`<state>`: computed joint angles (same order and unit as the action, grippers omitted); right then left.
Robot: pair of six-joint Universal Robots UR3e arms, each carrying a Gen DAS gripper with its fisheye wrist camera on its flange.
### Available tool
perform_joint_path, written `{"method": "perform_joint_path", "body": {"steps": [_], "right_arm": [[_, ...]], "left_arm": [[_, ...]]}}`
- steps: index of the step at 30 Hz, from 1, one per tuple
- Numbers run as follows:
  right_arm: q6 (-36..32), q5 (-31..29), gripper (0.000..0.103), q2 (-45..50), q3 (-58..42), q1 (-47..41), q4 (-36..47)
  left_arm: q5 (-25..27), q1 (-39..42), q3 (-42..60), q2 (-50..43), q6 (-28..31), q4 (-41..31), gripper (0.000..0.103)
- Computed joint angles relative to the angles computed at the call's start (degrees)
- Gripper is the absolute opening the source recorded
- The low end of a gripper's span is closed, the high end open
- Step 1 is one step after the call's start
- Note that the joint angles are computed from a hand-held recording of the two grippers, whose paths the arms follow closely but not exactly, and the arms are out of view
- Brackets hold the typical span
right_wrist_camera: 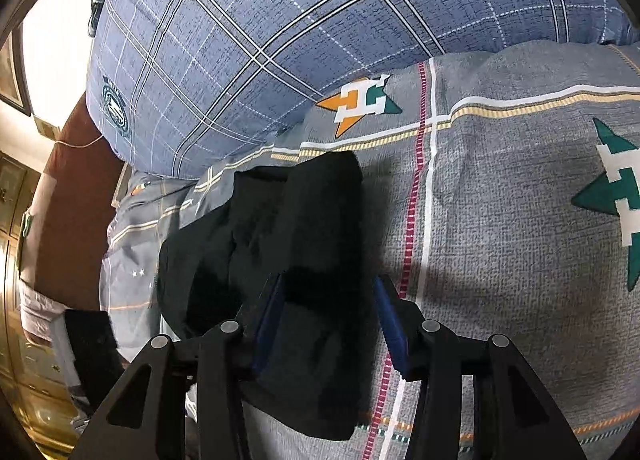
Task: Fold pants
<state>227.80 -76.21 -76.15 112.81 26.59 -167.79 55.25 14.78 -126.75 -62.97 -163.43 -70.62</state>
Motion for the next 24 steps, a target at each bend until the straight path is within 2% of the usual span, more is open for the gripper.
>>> {"method": "perform_joint_path", "body": {"steps": [2,4,6,7,9,11,14,16,17,19,20,22,23,24], "right_arm": [[-0.8,0.1,0.049,1.4,-2.4,0.7,2.9],[-1.3,-0.5,0.049,2.0,-4.0,1.3,5.7],[-1.2,-0.3,0.049,2.0,-3.7,1.3,5.7],[-1.2,-0.2,0.049,1.8,-3.5,1.2,5.7],[-1.3,-0.3,0.049,1.9,-3.5,1.3,5.9],[-1.5,-0.2,0.049,1.9,-3.9,1.4,6.5],[-1.6,0.5,0.049,2.0,-4.0,1.5,6.6],[-1.2,3.2,0.049,2.3,-3.0,0.6,4.7],[-1.2,4.0,0.049,2.2,-2.5,0.3,4.1],[-0.6,5.4,0.048,1.9,-1.2,-0.5,2.7],[-0.1,6.0,0.046,2.0,-0.6,-0.9,1.8],[0.8,6.0,0.036,2.6,-0.3,-0.8,0.6],[0.9,5.5,0.02,2.9,-0.8,-0.4,1.2],[0.7,5.1,0.01,3.4,-1.8,0.1,2.1]], "left_arm": [[2.0,-1.1,0.3,-1.6,-1.4,0.5,0.016],[-0.4,3.2,-0.4,2.5,0.5,-2.9,0.019],[-1.8,7.6,-1.1,9.4,2.2,-4.7,0.033],[-0.4,8.7,-1.7,12.7,1.0,-3.2,0.045],[2.0,10.0,-2.0,15.4,-0.9,-1.4,0.049],[3.1,11.3,-1.8,15.2,-1.3,-1.9,0.049],[0.7,12.5,-1.1,13.6,2.3,-6.6,0.049],[0.3,9.4,-1.0,11.5,1.8,-4.5,0.05],[0.3,8.1,-0.5,10.6,2.7,-4.7,0.061],[3.8,2.7,-0.1,5.4,1.1,-1.0,0.069],[6.9,-0.3,0.1,2.9,-1.0,1.5,0.068],[9.3,-2.3,-0.8,1.7,-1.9,4.5,0.068],[9.6,-2.6,-0.8,2.5,-1.9,5.0,0.068],[10.1,-2.9,-0.6,3.1,-2.1,5.4,0.068]]}}
